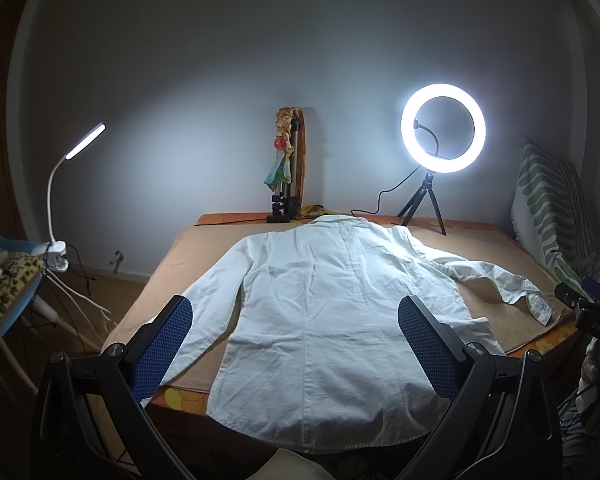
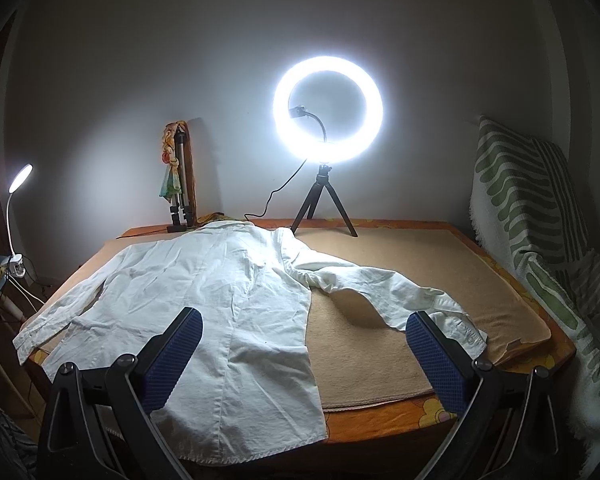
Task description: Fold small clothes
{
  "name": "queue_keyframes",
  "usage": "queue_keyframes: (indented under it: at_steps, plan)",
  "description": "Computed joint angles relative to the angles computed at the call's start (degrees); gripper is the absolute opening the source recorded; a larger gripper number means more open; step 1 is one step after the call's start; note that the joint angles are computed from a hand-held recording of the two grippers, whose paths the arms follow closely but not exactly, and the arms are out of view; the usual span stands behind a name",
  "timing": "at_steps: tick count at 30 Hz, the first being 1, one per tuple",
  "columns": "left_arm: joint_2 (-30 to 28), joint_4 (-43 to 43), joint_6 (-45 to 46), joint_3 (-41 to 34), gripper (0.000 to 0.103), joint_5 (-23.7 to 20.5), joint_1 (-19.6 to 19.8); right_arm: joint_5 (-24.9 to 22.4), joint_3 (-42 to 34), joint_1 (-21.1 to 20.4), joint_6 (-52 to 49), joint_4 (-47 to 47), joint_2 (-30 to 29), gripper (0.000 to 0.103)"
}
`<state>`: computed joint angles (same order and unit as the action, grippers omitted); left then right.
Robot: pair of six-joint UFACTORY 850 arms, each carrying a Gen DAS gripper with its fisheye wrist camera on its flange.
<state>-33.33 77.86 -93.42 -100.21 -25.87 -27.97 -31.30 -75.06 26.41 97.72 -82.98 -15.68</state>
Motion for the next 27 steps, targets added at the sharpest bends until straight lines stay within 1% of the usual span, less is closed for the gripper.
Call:
queue_keyframes:
  at_steps: [27]
  plan:
    - [0.15,0.90,-1.01,0.30,0.102,-0.22,-0.19,0.37,-0.03,0.24,0.42,-0.93,-0.26,0.103]
